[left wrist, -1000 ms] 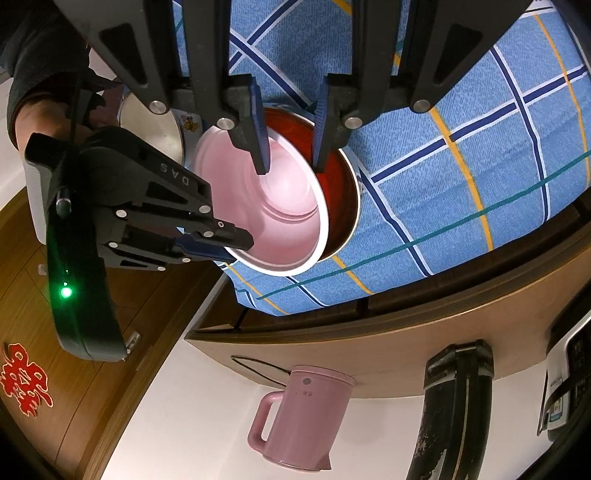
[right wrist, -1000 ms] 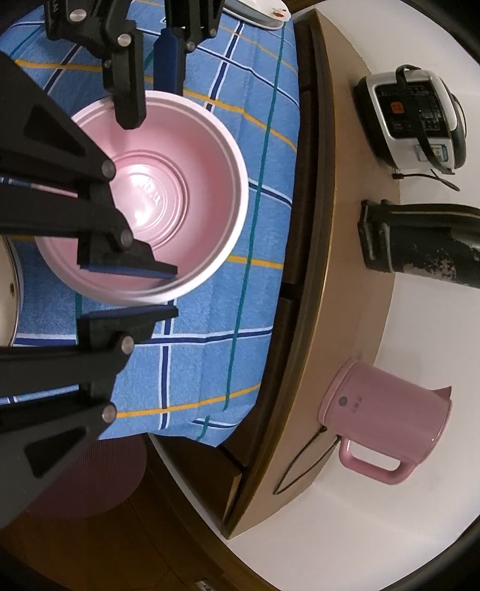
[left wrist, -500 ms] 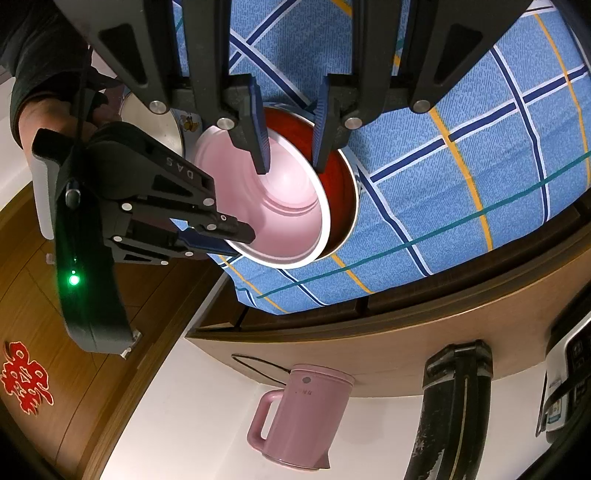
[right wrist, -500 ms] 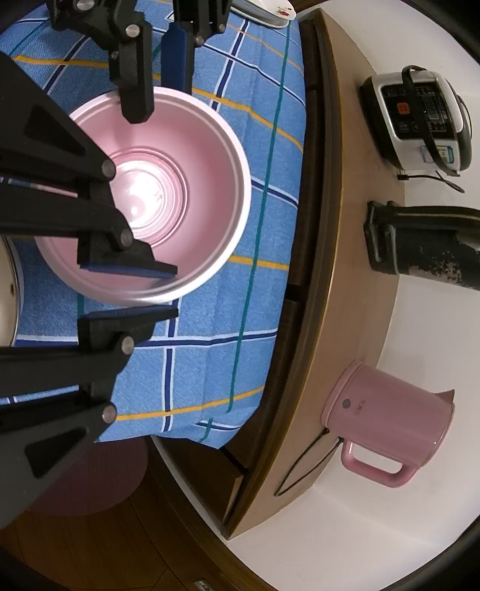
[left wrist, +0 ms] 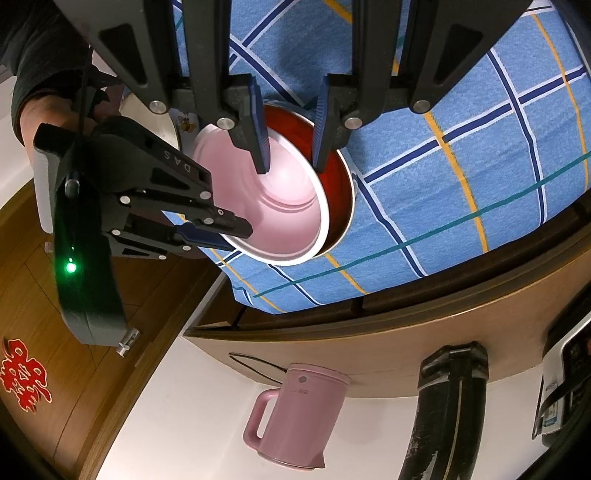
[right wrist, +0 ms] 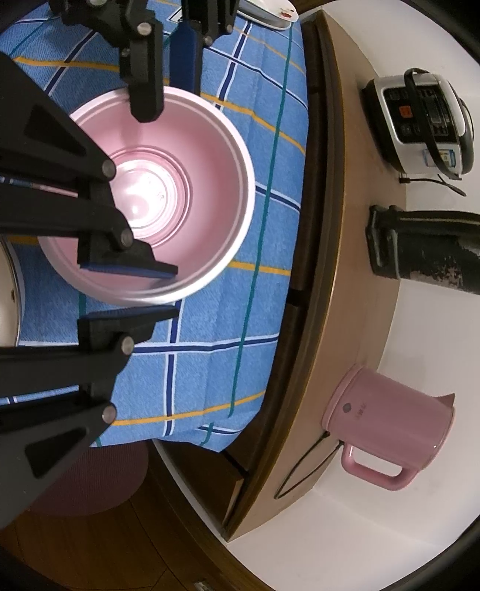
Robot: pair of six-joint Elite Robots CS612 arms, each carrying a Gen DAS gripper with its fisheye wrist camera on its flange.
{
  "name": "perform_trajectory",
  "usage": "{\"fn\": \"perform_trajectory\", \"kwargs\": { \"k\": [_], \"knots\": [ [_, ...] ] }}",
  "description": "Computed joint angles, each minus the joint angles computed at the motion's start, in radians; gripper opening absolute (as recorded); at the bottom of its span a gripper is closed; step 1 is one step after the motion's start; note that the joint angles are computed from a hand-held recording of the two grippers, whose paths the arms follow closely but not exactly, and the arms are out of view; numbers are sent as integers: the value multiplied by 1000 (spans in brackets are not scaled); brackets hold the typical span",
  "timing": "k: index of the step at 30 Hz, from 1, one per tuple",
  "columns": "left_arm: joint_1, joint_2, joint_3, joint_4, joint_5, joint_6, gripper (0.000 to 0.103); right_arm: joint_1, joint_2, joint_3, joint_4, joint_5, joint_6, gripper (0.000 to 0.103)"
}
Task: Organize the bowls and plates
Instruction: 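Lower the pink bowl into the steel bowl with both grippers, then open both grippers to release the pink bowl rim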
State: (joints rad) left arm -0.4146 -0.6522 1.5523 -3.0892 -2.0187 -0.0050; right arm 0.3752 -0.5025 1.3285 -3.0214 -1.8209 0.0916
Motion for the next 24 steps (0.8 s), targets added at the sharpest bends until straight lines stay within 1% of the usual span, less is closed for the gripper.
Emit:
{"fn": "perform_trajectory", "kwargs": {
  "k": [11,24],
  "knots": [
    [9,5,-6,-3,3,-16,25,0,-3,7,-13,29,0,15],
    [13,9,-11,-13,20,-21,25,2,-2,6,-11,40,-5,14]
  ]
}}
